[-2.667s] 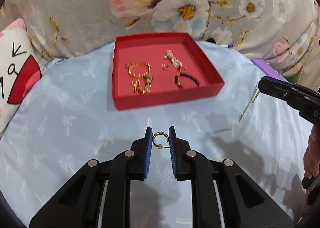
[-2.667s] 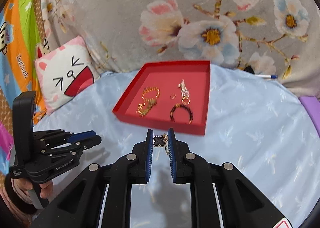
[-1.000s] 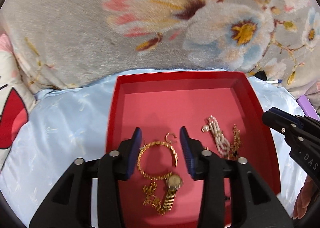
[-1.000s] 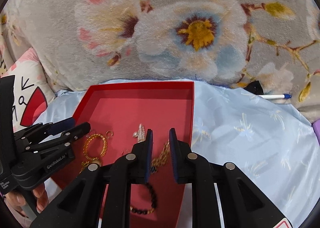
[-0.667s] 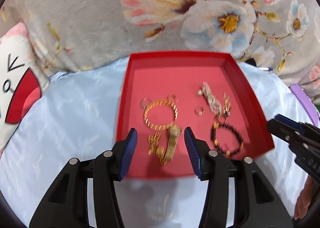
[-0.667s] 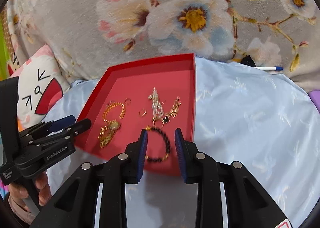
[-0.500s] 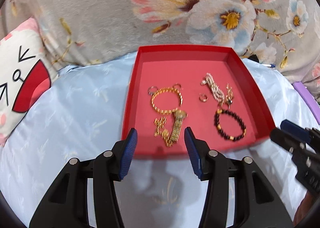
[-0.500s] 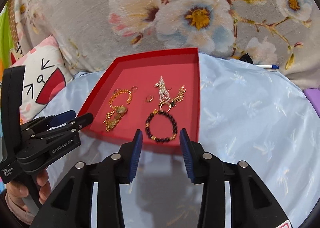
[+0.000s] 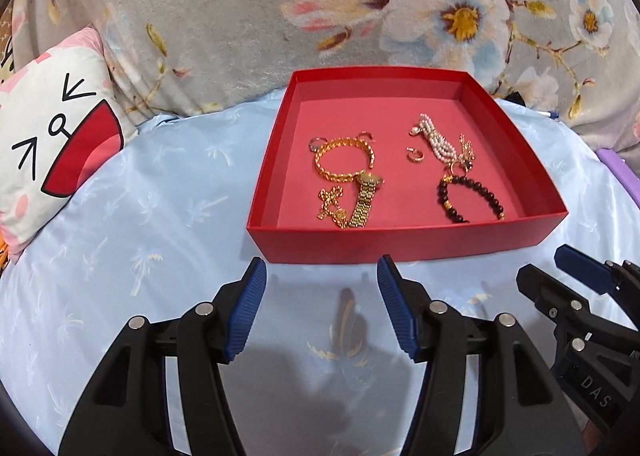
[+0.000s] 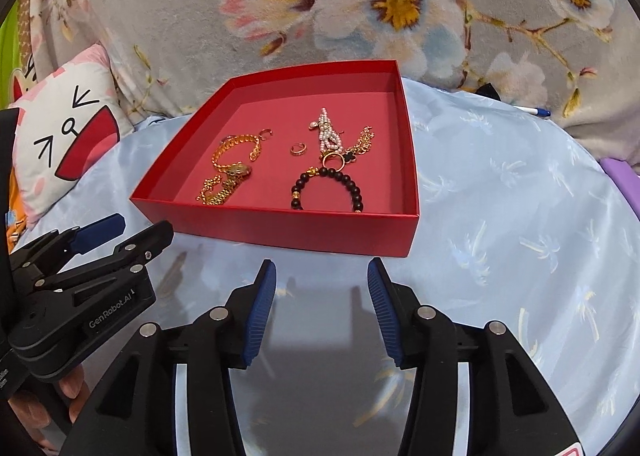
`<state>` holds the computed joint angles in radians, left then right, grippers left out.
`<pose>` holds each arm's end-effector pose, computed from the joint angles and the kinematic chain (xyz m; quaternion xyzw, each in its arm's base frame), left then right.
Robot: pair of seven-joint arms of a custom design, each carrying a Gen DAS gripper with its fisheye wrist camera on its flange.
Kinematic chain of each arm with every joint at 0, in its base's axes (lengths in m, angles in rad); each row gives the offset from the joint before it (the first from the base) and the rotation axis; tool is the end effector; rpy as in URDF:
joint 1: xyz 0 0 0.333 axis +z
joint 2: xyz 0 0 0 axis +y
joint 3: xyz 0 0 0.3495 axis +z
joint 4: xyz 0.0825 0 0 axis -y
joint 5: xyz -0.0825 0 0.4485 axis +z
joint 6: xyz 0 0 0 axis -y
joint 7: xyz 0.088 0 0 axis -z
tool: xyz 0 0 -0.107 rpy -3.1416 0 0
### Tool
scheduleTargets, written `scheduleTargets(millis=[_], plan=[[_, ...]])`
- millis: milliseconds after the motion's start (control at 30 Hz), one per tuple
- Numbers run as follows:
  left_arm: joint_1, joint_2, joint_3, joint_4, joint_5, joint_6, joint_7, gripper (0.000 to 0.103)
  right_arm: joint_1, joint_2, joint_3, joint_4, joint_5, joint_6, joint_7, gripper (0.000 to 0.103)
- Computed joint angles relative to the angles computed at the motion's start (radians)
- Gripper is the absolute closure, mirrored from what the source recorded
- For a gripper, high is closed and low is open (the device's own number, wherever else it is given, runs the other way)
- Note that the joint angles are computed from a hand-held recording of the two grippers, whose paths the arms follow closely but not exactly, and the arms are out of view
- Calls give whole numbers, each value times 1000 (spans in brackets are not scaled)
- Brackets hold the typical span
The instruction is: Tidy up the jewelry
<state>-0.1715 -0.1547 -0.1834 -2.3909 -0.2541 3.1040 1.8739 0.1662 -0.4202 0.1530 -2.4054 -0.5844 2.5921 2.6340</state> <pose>0.5395 -0.1804 0.4740 -0.4942 0.7613 -0.3332 0.2553 0.4787 0.1757 0.5368 -0.5415 0.7546 -0.2716 0.2521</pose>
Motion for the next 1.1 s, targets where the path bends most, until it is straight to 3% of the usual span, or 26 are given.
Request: scheduleTargets(millis=[100, 233, 467, 533, 667, 1100], plan=[[47, 8, -40, -4, 69, 6, -56, 45, -7, -1, 4, -3, -10, 6, 14, 51], [-2, 9, 2, -4, 11, 13, -10, 39, -13, -4, 11, -4, -24, -2, 29, 47], [97, -4, -86, -29, 124, 64, -120, 17, -16, -2, 33, 8, -85, -37, 53, 37], [137, -8, -121, -34, 162, 77, -157, 16, -11, 2, 31, 13, -90, -46, 53, 36], [162, -7, -137, -27, 203, 58, -201, 14, -2, 8, 23, 20, -88, -61, 51, 35], [384, -30, -317, -35, 466, 71, -459, 13, 8, 10, 25, 27, -116, -92, 72, 33]])
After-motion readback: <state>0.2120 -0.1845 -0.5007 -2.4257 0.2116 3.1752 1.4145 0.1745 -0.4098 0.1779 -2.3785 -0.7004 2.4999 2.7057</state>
